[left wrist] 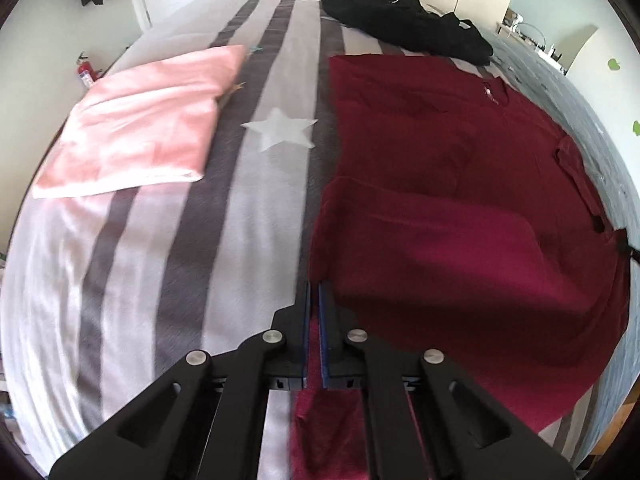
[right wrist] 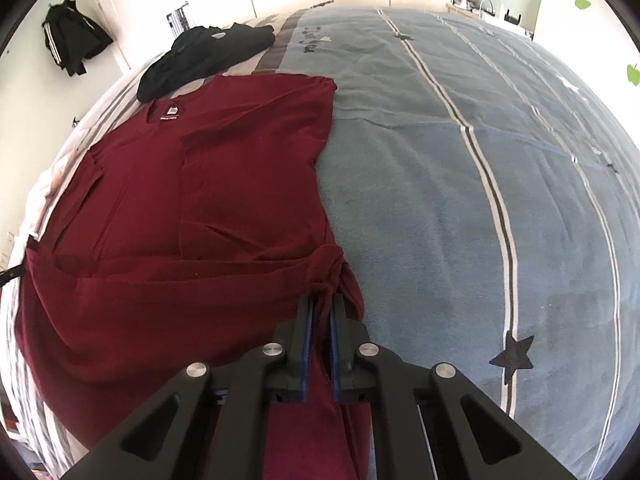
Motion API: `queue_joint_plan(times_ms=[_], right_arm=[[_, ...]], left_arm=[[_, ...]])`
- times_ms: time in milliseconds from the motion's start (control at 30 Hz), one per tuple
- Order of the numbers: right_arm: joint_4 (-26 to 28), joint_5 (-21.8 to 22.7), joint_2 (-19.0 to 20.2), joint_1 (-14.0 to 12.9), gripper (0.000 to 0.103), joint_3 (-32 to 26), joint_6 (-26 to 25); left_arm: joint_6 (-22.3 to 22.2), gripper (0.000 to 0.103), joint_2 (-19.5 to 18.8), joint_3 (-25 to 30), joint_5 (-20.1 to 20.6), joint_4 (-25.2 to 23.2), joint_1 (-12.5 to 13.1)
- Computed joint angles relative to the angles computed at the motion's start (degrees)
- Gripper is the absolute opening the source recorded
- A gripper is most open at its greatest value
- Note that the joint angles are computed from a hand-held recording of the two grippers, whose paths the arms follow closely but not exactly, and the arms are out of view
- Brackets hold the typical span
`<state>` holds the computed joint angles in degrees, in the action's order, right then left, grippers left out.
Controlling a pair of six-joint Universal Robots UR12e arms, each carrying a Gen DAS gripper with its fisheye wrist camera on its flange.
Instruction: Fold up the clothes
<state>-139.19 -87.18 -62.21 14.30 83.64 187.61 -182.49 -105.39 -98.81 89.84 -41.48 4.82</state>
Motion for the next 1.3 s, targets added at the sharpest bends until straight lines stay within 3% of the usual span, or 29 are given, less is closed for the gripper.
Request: queue_joint_plan(times_ms=[367,533,600,733,800,833,867,1100,1133,1233,1267,1300], right_arm=[[0.93,-3.8,1.49,0.39,0.006,-1.83,0.01],[1.02,-3.43,1.73,0.02,0.006,-1.92,1.02],[0.81,-1.27,1.42,-0.3,0.006,-1.48,0.97],[-0.01,1.83,0.4,-0.88,0.009,-0.3,0.12],[0.3,2.44,0.11,-1.0,0.021,-0.16,-1.15],[0.37,2.83,0.05,-1.05,0.022,-0.12,-1.74],[0.5,3.28,0.07,-1.11,0.023,-0.16,-2.22],[2.27,3.0,1.32,-0.71,0.023,-1.72,-3.53],[2.55,2.81,1.48,-0.66,0.023,-1.88,-3.48],[2.59,2.8,1.7,-0.71,0.022,-2.02,-3.14],[2.26,2.48,1.7,-0.68,0.019,-1.97,-3.12],[2.07,1.97,1.68,-0.62,0.009,-1.95,-3.23]], left_arm=[[-2.76,0.003,-1.46,1.13,3.23,-5.9,-0.68],[-1.77,0.004,-1.84,1.88,2.95,-5.61,-0.86],[-2.59,0.008,-1.77,2.26,2.33,-7.33,-0.45],[-5.15,0.023,-1.19,2.19,1.99,-5.68,0.1],[-4.75,0.04,-1.09,1.93,1.38,-2.51,0.07],[-4.34,0.054,-1.23,2.03,0.97,-1.34,0.01],[-3.88,0.059,-1.6,2.51,1.28,-1.18,-0.23],[3.93,0.058,-4.77,5.42,3.11,-3.4,-1.37],[4.23,0.053,-5.06,5.77,2.87,-4.23,-1.22],[3.83,0.023,-5.29,6.09,-1.26,-5.49,-0.22],[4.05,0.016,-5.29,6.14,-1.72,-5.68,-0.16],[4.81,0.011,-5.17,6.01,-2.27,-5.45,-0.17]])
